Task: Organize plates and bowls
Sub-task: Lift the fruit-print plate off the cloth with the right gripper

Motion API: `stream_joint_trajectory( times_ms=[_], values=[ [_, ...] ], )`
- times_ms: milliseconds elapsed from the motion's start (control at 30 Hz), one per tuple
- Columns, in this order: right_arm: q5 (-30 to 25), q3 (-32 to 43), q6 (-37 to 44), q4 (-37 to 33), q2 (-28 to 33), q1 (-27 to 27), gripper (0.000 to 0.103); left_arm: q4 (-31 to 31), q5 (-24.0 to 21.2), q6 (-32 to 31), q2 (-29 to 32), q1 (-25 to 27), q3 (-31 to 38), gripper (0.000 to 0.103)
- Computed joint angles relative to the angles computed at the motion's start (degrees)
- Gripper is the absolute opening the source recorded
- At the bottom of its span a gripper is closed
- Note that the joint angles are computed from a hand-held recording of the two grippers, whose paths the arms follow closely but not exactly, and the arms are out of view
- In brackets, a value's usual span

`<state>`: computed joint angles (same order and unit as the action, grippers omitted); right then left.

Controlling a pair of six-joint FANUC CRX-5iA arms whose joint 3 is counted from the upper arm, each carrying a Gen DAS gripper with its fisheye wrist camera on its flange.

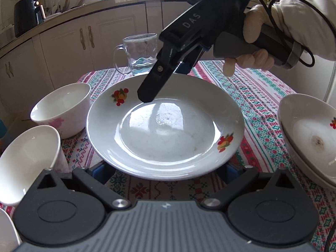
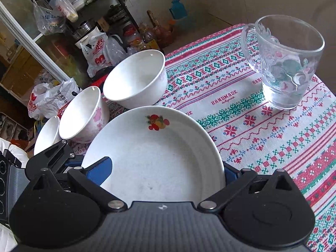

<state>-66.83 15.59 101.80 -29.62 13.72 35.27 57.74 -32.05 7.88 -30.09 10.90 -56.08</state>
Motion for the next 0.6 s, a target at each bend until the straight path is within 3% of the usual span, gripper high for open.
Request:
stream_joint_trajectory(
  times_ms=[600],
  values=[
    [3.6,-6.7,-6.3,4.8,-8.1,4.1,0.103,-4.1,-14.4,-1.0,-5.0,8.3,1.7,0.100]
  ],
)
